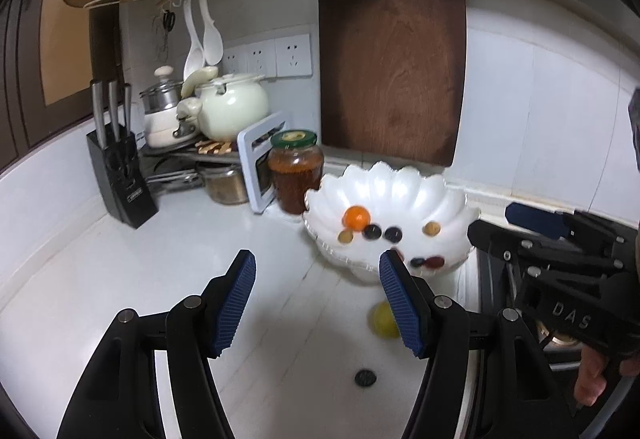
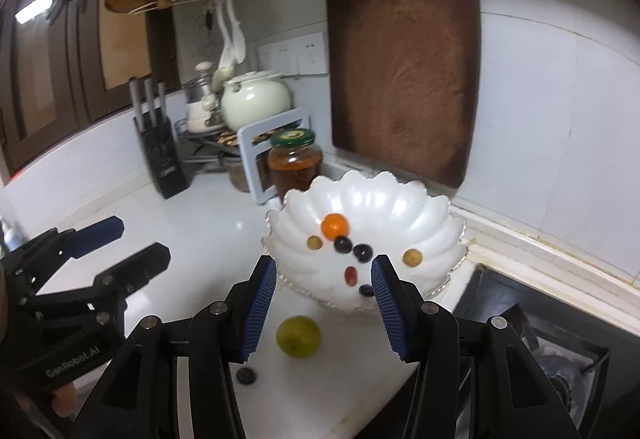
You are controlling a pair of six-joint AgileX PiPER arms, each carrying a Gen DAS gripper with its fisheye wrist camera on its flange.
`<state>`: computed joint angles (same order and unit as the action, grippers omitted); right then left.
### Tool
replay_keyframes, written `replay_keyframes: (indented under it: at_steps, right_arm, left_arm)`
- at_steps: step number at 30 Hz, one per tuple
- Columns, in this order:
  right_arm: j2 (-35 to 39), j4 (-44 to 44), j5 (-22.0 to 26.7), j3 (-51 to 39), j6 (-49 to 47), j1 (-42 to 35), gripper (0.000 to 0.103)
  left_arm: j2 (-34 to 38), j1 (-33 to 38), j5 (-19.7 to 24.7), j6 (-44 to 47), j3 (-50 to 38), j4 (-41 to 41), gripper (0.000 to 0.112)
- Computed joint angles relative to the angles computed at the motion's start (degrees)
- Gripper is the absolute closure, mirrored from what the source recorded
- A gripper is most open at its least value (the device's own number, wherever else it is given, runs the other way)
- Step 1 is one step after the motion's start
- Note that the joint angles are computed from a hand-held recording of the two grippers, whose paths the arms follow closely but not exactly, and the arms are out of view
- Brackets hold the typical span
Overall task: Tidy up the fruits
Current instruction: 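Withdraw both tools from the bowl toward the green apple, then close the right gripper on the green apple while the left grips the blueberry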
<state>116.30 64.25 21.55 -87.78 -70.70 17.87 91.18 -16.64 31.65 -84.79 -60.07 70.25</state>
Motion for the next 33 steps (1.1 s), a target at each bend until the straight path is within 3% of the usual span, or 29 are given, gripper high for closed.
replay_keyframes:
  at_steps: [6,13,26,33]
  right_arm:
    - [-0.16,3.73,1.82,2.92,-6.08,-0.06,0.052]
    - [1.97,1.24,3.24,2.90,-5.44,0.44,0.052]
    - [8.63,-13.02,5.06,-3.09,6.88,2.61,0.052]
    - [12.81,-21.96,5.93,-8.15,15.80,3.40,0.052]
  left_arm:
    - [-1.23,-1.89,0.77,-4.62,4.45,1.17,0.049]
    - [-1.68,-3.17,-0.51,-10.46,9.38,4.42,0.049]
    - [2.98,-2.65,-5.02,-15.73,12.03,9.24,0.049]
    - [7.30,-0.33,-10.71,-14.24,10.53,8.30,0.053]
